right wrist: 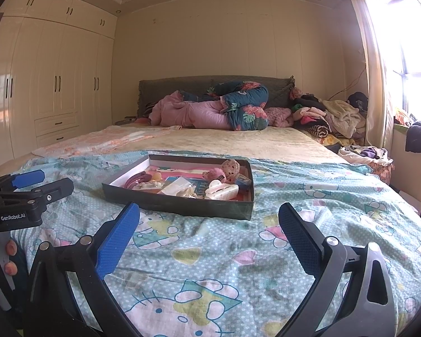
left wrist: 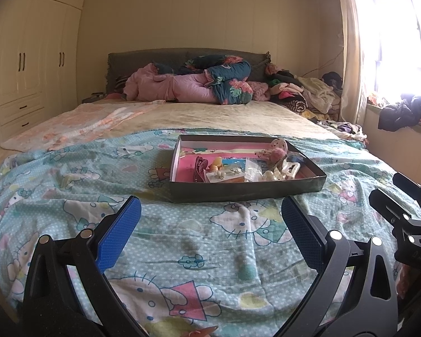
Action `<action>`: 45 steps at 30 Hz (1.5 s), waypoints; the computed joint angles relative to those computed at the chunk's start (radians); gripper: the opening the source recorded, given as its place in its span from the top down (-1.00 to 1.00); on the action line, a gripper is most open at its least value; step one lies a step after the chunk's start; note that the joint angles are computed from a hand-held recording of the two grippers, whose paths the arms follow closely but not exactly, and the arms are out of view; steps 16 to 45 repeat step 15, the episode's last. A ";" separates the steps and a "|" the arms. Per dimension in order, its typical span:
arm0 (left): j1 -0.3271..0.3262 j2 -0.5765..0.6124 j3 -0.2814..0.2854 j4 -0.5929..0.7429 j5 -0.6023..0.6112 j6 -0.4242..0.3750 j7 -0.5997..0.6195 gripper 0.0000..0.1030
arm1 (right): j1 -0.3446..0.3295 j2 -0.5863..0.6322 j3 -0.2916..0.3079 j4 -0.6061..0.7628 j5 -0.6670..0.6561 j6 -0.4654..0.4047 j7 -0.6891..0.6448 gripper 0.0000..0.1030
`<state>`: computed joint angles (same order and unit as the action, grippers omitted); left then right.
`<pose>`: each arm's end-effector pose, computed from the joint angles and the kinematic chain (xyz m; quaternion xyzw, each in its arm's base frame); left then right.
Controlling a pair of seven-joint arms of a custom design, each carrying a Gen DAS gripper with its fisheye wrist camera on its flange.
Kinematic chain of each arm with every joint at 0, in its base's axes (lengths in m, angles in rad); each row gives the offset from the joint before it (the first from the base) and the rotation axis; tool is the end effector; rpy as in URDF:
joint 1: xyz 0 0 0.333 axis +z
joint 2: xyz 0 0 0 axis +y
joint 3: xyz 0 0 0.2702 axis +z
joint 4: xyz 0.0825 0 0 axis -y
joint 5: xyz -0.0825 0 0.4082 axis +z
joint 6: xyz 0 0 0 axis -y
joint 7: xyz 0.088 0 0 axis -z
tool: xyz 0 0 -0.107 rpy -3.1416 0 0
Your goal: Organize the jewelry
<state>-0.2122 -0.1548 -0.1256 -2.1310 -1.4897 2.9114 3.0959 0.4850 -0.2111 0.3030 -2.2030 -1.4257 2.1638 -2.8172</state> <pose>0.5514 -0.1312 0.4835 -0.4154 0.7285 -0.4849 0.2485 0.4126 0.3655 0.4605 -0.4804 0.6437 -0.4781 0.3555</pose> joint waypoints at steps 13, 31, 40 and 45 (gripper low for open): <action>0.014 0.061 -0.014 0.040 0.223 0.047 -0.240 -0.78 | -0.013 -0.032 -0.015 -0.021 0.029 0.012 -0.012 -0.87; 0.039 0.140 -0.021 0.102 0.470 0.068 -0.459 -0.78 | -0.036 -0.060 -0.039 -0.038 0.081 0.034 -0.034 -0.87; 0.039 0.140 -0.021 0.102 0.470 0.068 -0.459 -0.78 | -0.036 -0.060 -0.039 -0.038 0.081 0.034 -0.034 -0.87; 0.039 0.140 -0.021 0.102 0.470 0.068 -0.459 -0.78 | -0.036 -0.060 -0.039 -0.038 0.081 0.034 -0.034 -0.87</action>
